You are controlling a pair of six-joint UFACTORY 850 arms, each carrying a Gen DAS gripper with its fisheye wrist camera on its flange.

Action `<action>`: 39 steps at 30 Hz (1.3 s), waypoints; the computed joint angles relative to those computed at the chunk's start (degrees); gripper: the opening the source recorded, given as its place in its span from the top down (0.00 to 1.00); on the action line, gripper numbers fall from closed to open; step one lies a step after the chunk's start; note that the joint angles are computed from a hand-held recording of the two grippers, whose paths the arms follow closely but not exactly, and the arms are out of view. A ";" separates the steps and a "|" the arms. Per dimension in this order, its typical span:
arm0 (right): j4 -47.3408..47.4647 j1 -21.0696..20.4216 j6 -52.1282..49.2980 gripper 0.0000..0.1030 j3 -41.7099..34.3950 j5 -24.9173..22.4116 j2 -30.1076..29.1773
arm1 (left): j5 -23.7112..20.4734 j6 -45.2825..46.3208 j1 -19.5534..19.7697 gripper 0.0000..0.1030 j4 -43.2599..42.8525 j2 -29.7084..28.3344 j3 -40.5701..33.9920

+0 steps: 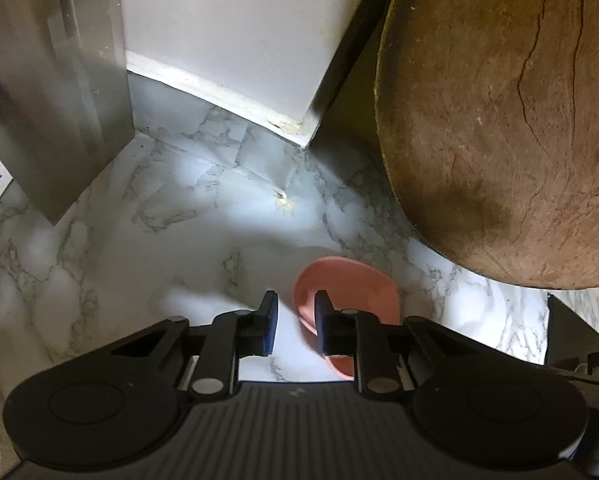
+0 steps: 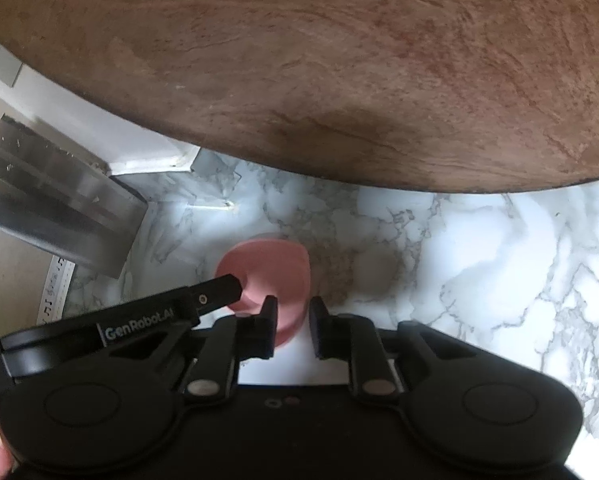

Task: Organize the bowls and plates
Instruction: 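Close the right tool on the heart dish rim while the left tool closes too, then lift the heart dish with both tools and carry it to the bowl stack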

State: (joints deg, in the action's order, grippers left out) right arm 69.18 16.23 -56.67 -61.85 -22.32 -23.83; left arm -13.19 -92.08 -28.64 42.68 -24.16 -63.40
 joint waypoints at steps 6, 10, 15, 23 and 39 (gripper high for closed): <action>-0.78 0.10 0.30 0.91 -0.02 0.41 -0.09 | 0.52 -0.37 0.04 0.90 1.17 -0.38 -0.30; -1.26 0.14 0.96 0.93 0.16 0.81 -0.06 | 0.46 0.34 0.07 0.92 0.84 -0.35 -0.33; -0.44 0.34 -0.65 0.94 1.20 1.52 0.84 | 0.29 0.52 -0.09 0.93 1.12 0.00 -0.12; -1.53 0.79 -0.25 0.95 3.73 2.00 3.77 | -0.28 4.21 -0.71 0.93 -2.31 1.94 1.09; -5.67 1.45 4.57 0.95 11.80 2.76 14.32 | -2.60 7.07 -4.58 0.93 -6.27 10.08 6.06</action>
State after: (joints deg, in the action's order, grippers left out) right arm 63.52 17.69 -52.10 -50.05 -19.56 -9.51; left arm -15.79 -85.01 -33.22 36.41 -14.08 -57.34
